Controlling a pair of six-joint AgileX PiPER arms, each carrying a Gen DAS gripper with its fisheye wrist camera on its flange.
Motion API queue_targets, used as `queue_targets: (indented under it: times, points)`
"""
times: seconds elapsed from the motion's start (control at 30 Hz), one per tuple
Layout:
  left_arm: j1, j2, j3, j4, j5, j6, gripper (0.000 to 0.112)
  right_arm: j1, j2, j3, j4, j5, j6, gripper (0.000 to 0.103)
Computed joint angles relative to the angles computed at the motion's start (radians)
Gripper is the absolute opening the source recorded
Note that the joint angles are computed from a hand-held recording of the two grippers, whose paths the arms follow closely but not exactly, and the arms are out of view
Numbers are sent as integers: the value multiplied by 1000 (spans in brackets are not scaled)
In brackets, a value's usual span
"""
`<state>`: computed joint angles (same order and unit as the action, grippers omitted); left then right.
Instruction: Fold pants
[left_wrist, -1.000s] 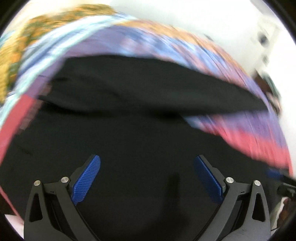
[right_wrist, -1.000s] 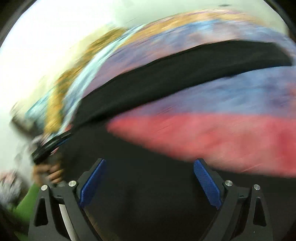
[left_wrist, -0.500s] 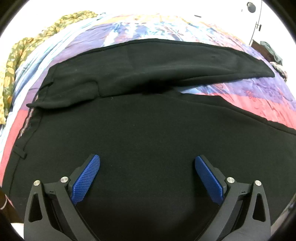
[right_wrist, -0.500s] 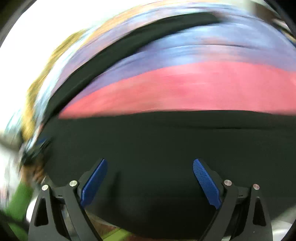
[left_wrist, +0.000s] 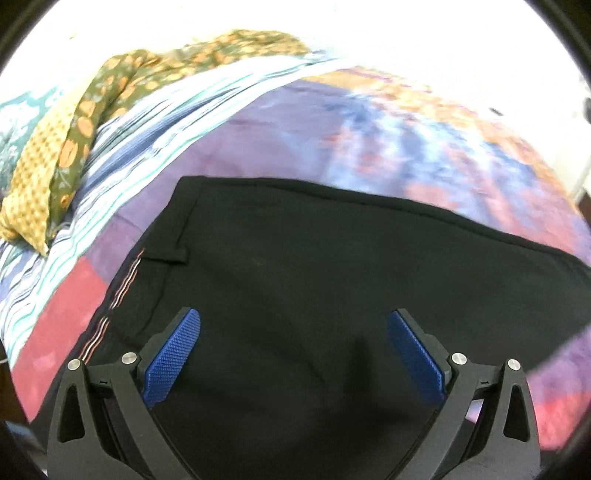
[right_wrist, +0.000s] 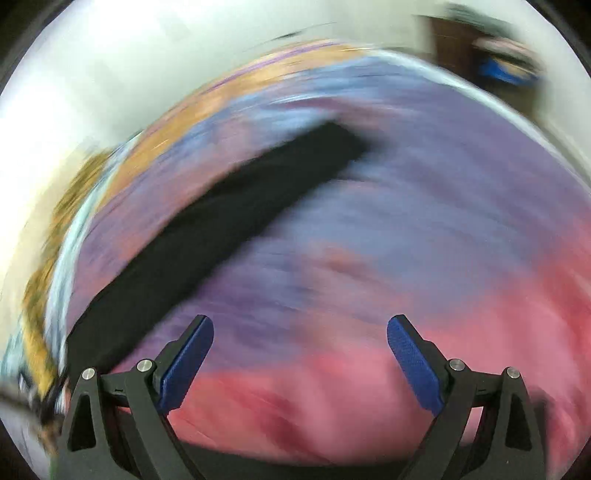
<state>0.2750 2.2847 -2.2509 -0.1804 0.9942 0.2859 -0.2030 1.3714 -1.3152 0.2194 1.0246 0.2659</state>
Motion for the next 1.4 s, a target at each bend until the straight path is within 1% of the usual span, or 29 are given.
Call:
queue_targets:
  times: [0.03,0.07,0.1,0.13,0.17,0.23,0.3,0.37,0.43,0.47,0.53,0.57,0.6,0.63,0.67,0.73,0.8,0.83,0.87,0.97,1.0,1.07,1.1,1.13,1.17,1.2,1.23,1.3,1.4]
  points:
    - [-7,31,-8,38,-12,-16,102,65,94,-73,7,-19,0,95]
    - [-4,51,19,45,-40,-2,103,145,194,-139,16,-78,-39,95]
    - [8,40,85,13,-95,30,103,191,277,-204,27,-97,-46,95]
    - [17,9,156,-23,-153,59,103,221,353,-271,61,-89,-83,95]
    - [19,-11,194,-36,-185,73,103,251,453,-355,105,-77,-133,95]
    - [24,-21,215,-49,-197,84,103,271,573,-480,116,13,-192,95]
    - [30,-33,245,-74,-220,103,103,261,620,-516,64,36,-231,95]
    - [27,-28,245,-69,-234,102,103,208,570,-442,2,17,-273,94]
    - [20,-16,230,-61,-239,91,103,83,515,-357,-73,-41,-316,94]
    - [20,-16,232,-63,-243,91,103,14,499,-330,-126,-57,-300,94]
    - [18,-9,223,-61,-246,89,103,-131,489,-331,-210,-37,-237,94]
    - [17,-8,224,-66,-249,95,103,-231,479,-328,-193,-33,-244,94]
    - [15,-7,226,-59,-254,92,103,-306,462,-321,-136,-38,-274,81]
    - [13,-8,229,-55,-259,90,103,-377,458,-330,-39,-26,-336,78]
    - [12,-7,230,-54,-261,89,103,-421,457,-344,30,-6,-363,78]
    - [11,-7,230,-49,-262,86,103,-430,445,-349,48,-12,-347,80]
    - [10,-7,231,-46,-264,84,103,-424,407,-329,45,-84,-336,84]
    - [9,-6,230,-45,-264,83,103,-430,404,-336,46,-95,-341,88]
    - [9,-5,228,-43,-264,82,103,-421,436,-381,24,-79,-323,89]
    - [8,-4,227,-39,-266,80,103,-420,600,-574,16,102,-288,88]
    - [8,-4,228,-37,-267,80,103,-412,625,-603,-16,136,-284,84]
    - [6,-4,230,-30,-273,76,103,-408,604,-566,-31,119,-316,70]
    - [6,-2,229,-26,-274,74,103,-414,588,-547,-12,103,-328,52]
    - [5,-1,228,-24,-276,74,103,-423,571,-533,1,101,-339,27]
    - [6,0,229,-25,-278,75,103,-429,547,-513,19,95,-354,13]
    - [6,-1,233,-27,-282,77,103,-432,514,-486,19,87,-369,6]
    - [6,-2,234,-28,-283,78,103,-426,485,-469,20,80,-386,6]
    - [6,-1,234,-26,-285,77,103,-412,369,-375,23,58,-465,6]
    - [4,2,226,-18,-281,72,103,-409,128,-190,65,63,-553,6]
